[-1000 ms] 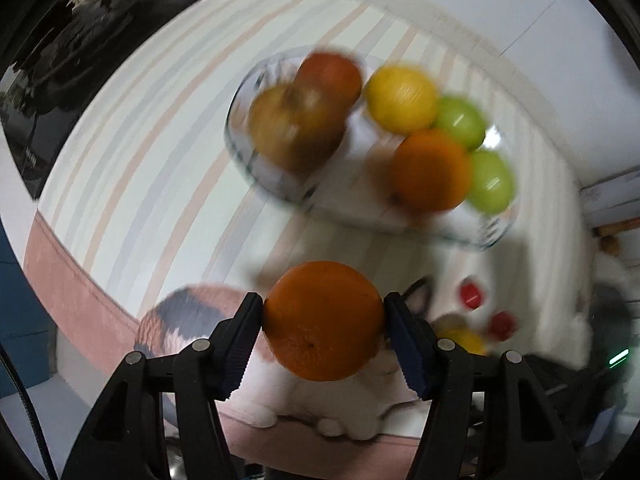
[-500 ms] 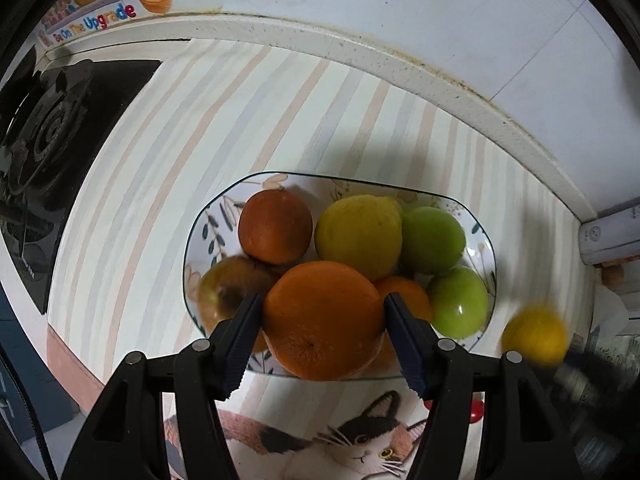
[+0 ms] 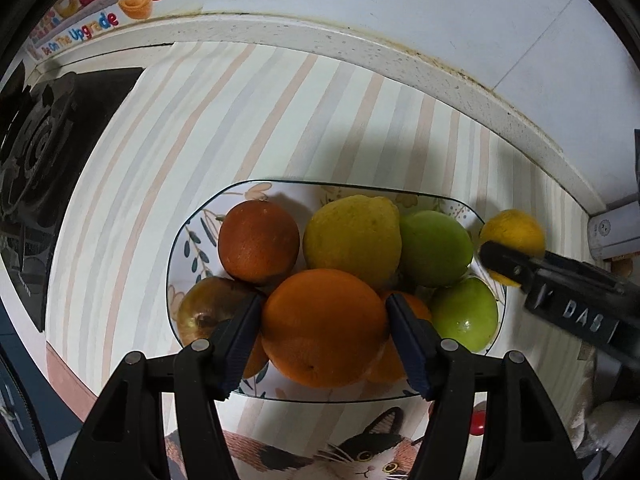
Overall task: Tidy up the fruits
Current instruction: 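Carry the lemon and orange onto the white plate and open both tools, then lift both open tools away from the plate toward the cherry tomatoes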
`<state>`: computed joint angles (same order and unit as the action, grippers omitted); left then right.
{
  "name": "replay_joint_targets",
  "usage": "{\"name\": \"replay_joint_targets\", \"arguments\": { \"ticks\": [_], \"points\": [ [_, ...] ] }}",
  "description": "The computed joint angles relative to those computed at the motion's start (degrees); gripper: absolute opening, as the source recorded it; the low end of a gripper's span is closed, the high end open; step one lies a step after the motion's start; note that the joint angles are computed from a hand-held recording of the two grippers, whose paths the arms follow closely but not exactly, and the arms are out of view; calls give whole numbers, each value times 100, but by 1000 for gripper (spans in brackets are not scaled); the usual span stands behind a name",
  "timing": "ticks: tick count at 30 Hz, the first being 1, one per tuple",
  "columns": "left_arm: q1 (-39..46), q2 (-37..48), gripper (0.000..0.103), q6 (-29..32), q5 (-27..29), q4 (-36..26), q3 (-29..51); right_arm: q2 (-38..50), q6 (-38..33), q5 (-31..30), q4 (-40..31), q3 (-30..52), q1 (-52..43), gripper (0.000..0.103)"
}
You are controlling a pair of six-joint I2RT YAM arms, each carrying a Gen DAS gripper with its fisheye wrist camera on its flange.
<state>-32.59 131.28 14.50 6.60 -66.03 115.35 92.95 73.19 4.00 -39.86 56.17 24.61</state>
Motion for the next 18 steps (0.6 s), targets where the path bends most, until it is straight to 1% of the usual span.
{"name": "replay_joint_targets", "arguments": {
  "ticks": [4,7,8,9,11,12,13,14,15,16,18],
  "points": [
    [5,263,62,-45,25,-306,439,-104,34,-128,353,-254,-152,63],
    [90,418,62,-226,195,-528,726,-211,-24,-230,381,-361,-203,65],
    [108,432,62,-245,231,-544,749,-222,-30,-253,364,-367,-217,69],
    [128,452,62,-262,273,-578,792,-258,-11,-269,413,-412,-222,77],
    [153,452,63,-289,325,-603,817,-319,56,-275,487,-468,-225,82],
    [169,440,63,-301,353,-606,828,-335,80,-277,510,-481,-231,82],
    [186,416,67,-316,390,-598,828,-373,101,-280,515,-497,-234,83],
    [212,374,75,-325,449,-577,800,-429,118,-283,518,-519,-218,86],
    [249,310,78,-334,519,-550,761,-446,125,-286,505,-506,-197,91],
    [273,261,83,-336,537,-519,719,-463,136,-267,456,-480,-175,92],
    [319,88,84,-347,481,-436,586,-558,223,-95,235,-399,-3,92]
  ]
}}
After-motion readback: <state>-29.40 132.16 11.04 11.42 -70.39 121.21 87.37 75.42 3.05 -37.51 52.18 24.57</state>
